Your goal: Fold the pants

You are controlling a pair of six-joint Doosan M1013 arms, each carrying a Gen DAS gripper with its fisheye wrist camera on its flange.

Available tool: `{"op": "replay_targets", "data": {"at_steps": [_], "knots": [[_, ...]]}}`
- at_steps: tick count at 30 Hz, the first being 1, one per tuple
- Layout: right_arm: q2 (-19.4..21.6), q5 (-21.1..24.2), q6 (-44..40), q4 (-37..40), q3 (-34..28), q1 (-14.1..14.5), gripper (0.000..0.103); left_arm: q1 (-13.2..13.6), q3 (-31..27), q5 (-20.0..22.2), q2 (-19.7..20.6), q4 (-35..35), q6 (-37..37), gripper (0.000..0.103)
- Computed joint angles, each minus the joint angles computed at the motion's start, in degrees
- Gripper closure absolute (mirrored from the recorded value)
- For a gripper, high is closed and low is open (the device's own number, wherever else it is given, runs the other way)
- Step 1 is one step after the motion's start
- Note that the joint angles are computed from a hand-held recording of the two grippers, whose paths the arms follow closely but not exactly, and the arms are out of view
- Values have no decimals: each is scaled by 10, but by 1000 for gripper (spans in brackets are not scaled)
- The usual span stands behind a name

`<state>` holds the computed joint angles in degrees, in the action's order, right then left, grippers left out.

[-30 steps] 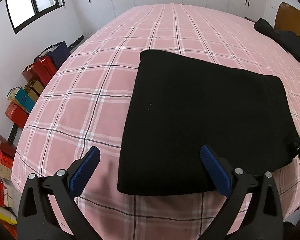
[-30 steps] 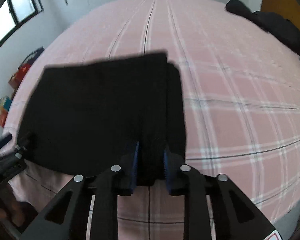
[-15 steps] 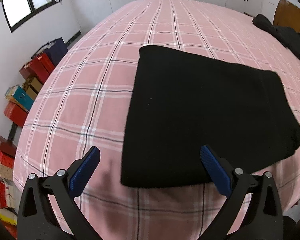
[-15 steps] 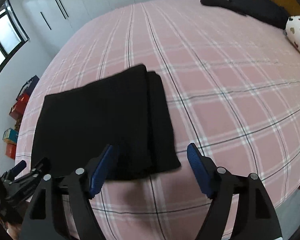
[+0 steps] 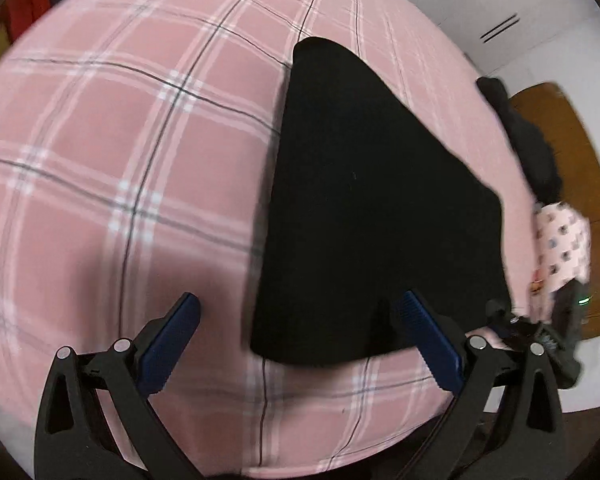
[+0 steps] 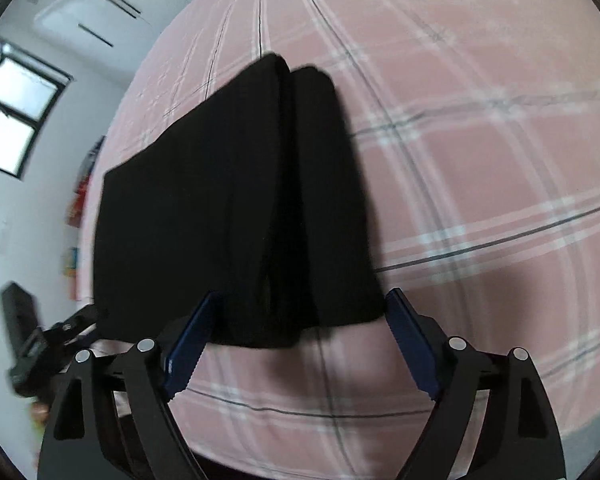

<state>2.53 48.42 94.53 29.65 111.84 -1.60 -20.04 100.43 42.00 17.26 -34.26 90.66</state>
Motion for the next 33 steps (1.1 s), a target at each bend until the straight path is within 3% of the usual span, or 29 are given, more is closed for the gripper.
{"op": "replay_targets", "data": {"at_steps": [5, 8, 9, 11, 13, 18, 33], "knots": [[17, -2, -64, 106, 9, -23, 16, 0, -24, 7, 25, -21, 40, 5], [22, -20, -72, 115, 8, -17, 20, -11, -45, 17, 40, -24, 56, 7], [21, -29, -76, 107, 6, -11, 39, -14, -50, 21, 43, -31, 63, 21], [15, -38, -85, 108, 5, -1, 55, -28, -57, 18, 44, 22, 15, 37], [7, -45, -72, 96, 4, 6, 60, -32, -53, 10, 32, 37, 0, 65], [-38, -36, -36, 45, 1, 31, 62, -33, -30, 21, -12, 15, 3, 69], [-180, 40, 62, -35, 44, 83, 62, -81, 41, 60, -143, 137, -68, 69]]}}
